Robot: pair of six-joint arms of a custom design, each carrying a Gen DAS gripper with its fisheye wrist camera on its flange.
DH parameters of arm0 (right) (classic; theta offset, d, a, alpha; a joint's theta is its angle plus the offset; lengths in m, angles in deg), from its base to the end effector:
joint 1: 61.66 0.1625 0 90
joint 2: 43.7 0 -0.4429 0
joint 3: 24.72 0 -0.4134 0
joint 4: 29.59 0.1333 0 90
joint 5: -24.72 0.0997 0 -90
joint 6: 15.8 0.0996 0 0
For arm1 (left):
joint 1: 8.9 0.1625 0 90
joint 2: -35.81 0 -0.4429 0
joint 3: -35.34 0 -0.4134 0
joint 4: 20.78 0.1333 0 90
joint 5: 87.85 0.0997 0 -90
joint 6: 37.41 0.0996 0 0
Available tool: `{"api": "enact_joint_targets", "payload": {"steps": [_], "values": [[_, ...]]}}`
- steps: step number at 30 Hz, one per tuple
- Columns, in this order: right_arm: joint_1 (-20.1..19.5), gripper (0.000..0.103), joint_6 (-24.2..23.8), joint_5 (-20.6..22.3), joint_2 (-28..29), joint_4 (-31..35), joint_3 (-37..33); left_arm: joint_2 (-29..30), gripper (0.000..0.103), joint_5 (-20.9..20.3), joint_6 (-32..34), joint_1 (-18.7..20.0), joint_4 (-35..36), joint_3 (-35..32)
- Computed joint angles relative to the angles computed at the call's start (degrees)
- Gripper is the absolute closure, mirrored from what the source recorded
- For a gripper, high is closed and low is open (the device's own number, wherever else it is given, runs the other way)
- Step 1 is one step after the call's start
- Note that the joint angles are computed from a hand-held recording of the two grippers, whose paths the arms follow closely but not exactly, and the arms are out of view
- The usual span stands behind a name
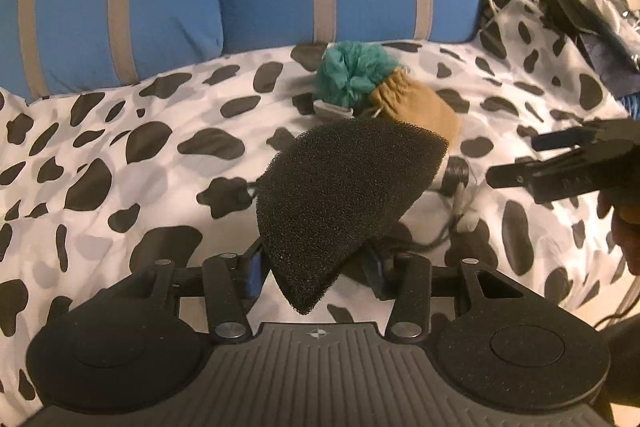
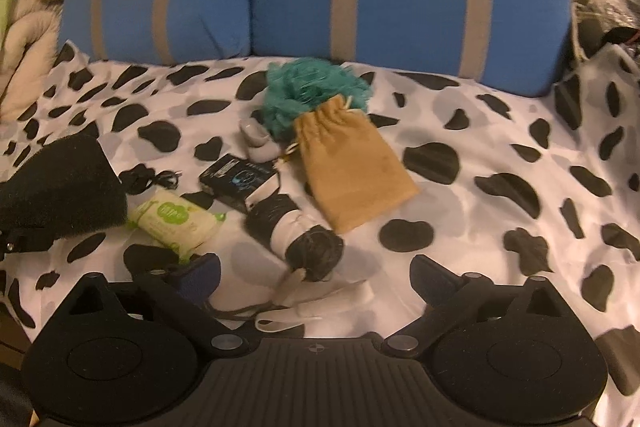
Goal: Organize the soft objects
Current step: 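Grasp the white strap with the right gripper while the left gripper holds the sponge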
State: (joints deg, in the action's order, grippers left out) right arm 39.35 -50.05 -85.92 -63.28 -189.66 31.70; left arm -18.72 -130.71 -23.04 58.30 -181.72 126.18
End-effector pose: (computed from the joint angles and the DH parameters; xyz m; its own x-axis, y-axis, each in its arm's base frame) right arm 0.2649 -0.8476 0.0397 -0.6999 -0.4531 0.5521 -0.6698 0.6848 -0.2870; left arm -0.0852 -0.7351 0.2793 -0.6847 0.0716 -0.7253 0.5046 0.7647 -0.4008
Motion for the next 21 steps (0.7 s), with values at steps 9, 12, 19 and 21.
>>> {"api": "enact_joint_targets", "payload": {"steps": [9, 12, 19, 21], "values": [[-0.1, 0.013, -2.5, -0.7, 3.8, 5.4, -6.4, -0.1, 0.056, 1.3, -2.2, 0.2, 1.5, -0.8], [-0.2, 0.015, 0.3, -1.0, 4.4, 9.3, -8.3, -0.3, 0.056, 1.4, -2.5, 0.3, 1.8, -0.9], [-1.1, 0.026, 13.7, -0.2, 4.9, 19.6, -12.3, -0.7, 0.056, 1.0, -2.7, 0.2, 1.3, -0.6], [-1.9, 0.035, 19.5, 1.7, 4.6, 23.3, -13.3, -0.9, 0.056, 0.9, -2.8, 0.3, 1.2, -0.6]]}}
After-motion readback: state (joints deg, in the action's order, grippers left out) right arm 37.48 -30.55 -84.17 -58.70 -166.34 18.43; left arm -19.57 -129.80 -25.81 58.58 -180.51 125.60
